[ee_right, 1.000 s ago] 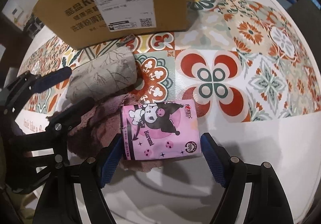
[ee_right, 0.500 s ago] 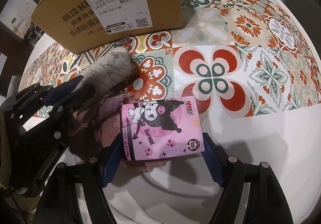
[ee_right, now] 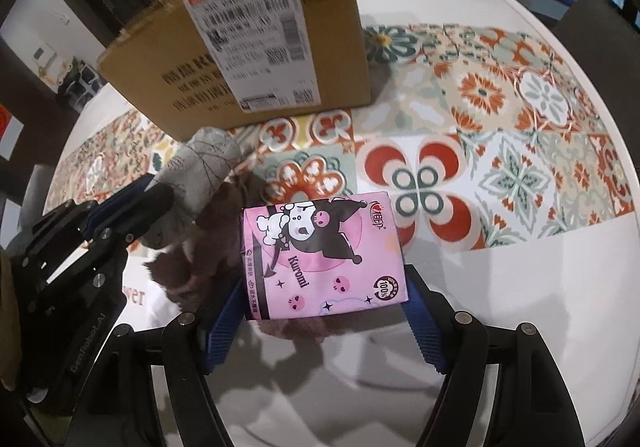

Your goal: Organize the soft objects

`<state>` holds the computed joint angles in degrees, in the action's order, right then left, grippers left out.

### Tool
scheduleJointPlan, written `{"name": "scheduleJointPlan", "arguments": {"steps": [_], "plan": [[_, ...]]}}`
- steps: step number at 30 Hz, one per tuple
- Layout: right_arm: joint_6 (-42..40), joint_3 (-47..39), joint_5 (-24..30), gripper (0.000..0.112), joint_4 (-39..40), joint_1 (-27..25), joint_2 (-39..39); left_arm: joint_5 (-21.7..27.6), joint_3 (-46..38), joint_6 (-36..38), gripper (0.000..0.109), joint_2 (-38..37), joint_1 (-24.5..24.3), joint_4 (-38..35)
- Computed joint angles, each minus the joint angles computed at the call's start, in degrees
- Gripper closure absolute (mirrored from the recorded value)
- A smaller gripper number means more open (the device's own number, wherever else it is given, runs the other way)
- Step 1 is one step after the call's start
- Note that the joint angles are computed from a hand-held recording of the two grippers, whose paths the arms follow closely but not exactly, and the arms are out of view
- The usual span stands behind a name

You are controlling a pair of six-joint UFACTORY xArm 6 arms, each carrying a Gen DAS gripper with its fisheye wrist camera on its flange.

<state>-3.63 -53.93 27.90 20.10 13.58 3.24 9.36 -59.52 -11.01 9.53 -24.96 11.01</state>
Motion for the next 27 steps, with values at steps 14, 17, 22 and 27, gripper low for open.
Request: {"name": "scheduleJointPlan", "arguments": {"steps": [14, 17, 22, 27], "plan": [[0.77, 0.65, -4.61, 0.037, -2.93, 3.11, -5.54, -2.80, 5.15, -20.76, 0.098, -9.20, 3.25, 16.88], [0.78, 0.60, -5.57, 0.037, -3.40, 3.69, -6.36, -2.85, 5.39, -26.32, 0.098, -10.84, 4.02, 22.76], [0.46, 0.13, -6.55, 0.037, -3.50, 4.32, -7.28, -3.73, 5.66, -33.47, 0.098, -13.05, 5.35, 30.45], [0.20, -0.29, -8.09, 0.037, -3.84, 5.00, -8.37, -4.33, 4.63, -43.08, 0.098, -14.64, 6.93, 41.07]]}}
